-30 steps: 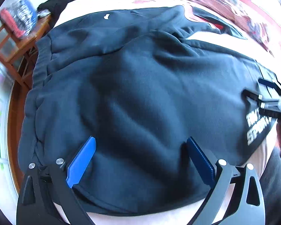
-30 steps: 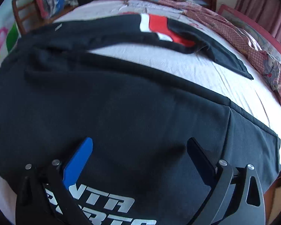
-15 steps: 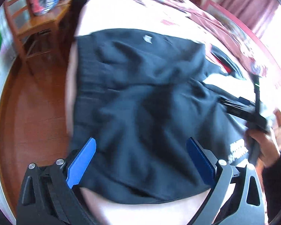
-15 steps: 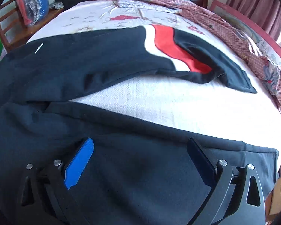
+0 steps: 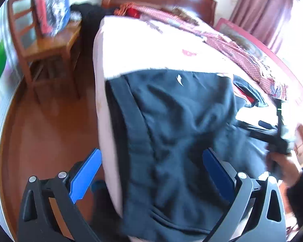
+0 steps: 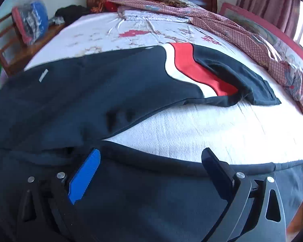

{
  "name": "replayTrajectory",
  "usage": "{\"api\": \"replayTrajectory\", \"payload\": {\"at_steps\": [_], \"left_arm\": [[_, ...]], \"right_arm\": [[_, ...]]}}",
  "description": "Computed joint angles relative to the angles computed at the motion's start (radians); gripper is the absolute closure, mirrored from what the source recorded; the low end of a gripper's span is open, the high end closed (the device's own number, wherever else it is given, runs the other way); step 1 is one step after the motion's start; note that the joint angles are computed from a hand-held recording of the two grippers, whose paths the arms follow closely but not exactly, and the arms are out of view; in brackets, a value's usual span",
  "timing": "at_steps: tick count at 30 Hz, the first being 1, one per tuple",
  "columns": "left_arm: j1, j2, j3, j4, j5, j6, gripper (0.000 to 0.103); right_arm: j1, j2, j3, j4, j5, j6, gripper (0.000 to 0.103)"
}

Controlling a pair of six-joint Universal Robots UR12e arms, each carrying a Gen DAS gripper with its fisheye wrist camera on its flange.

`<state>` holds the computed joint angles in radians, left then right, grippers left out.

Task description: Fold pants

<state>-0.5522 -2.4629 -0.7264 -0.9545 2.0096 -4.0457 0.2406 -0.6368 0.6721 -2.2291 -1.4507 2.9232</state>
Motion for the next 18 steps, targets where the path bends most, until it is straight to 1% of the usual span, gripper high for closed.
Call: {"api": "replayTrajectory", "payload": {"at_steps": [1, 3, 4, 6, 7, 9, 11, 13, 15, 16, 18], "left_arm": [[0.007, 0.009, -0.024, 0.039, 0.015, 0.039, 0.002], [0.030, 0.025, -0.084, 0.176, -0.008, 0.152, 0.002], [0.044, 0.024, -0.090, 0.196, -0.019, 0.184, 0.002], [0.074, 0.019, -0.096, 0.224, -0.074, 0.226, 0.002], [0.088, 0.013, -0.094, 0.228, -0.092, 0.227, 0.002], [0.115, 0.008, -0.105, 0.270, -0.143, 0.229, 0.002], [0.133, 0.000, -0.106, 0.291, -0.169, 0.222, 0.002], [0.147, -0.009, -0.107, 0.311, -0.202, 0.215, 0.002], [0.160, -0.017, -0.111, 0.349, -0.271, 0.207, 0.003], [0.164, -0.020, -0.116, 0.368, -0.292, 0.215, 0.003], [0.167, -0.029, -0.109, 0.374, -0.306, 0.243, 0.006]], "right_arm": [[-0.006, -0.015, 0.016, 0.019, 0.026, 0.017, 0.004], [-0.016, -0.049, 0.060, 0.051, 0.079, 0.029, 0.004], [-0.016, -0.065, 0.082, 0.063, 0.086, 0.027, 0.004], [-0.019, -0.087, 0.115, 0.089, 0.106, 0.021, 0.004], [-0.019, -0.095, 0.125, 0.099, 0.106, 0.022, 0.004], [-0.018, -0.104, 0.135, 0.125, 0.113, 0.020, 0.004], [-0.017, -0.111, 0.143, 0.143, 0.116, 0.026, 0.004], [-0.017, -0.111, 0.139, 0.171, 0.127, 0.021, 0.004], [-0.011, -0.111, 0.138, 0.175, 0.118, 0.012, 0.004], [-0.009, -0.108, 0.131, 0.186, 0.117, 0.006, 0.004], [-0.009, -0.101, 0.114, 0.211, 0.137, 0.010, 0.004]]}}
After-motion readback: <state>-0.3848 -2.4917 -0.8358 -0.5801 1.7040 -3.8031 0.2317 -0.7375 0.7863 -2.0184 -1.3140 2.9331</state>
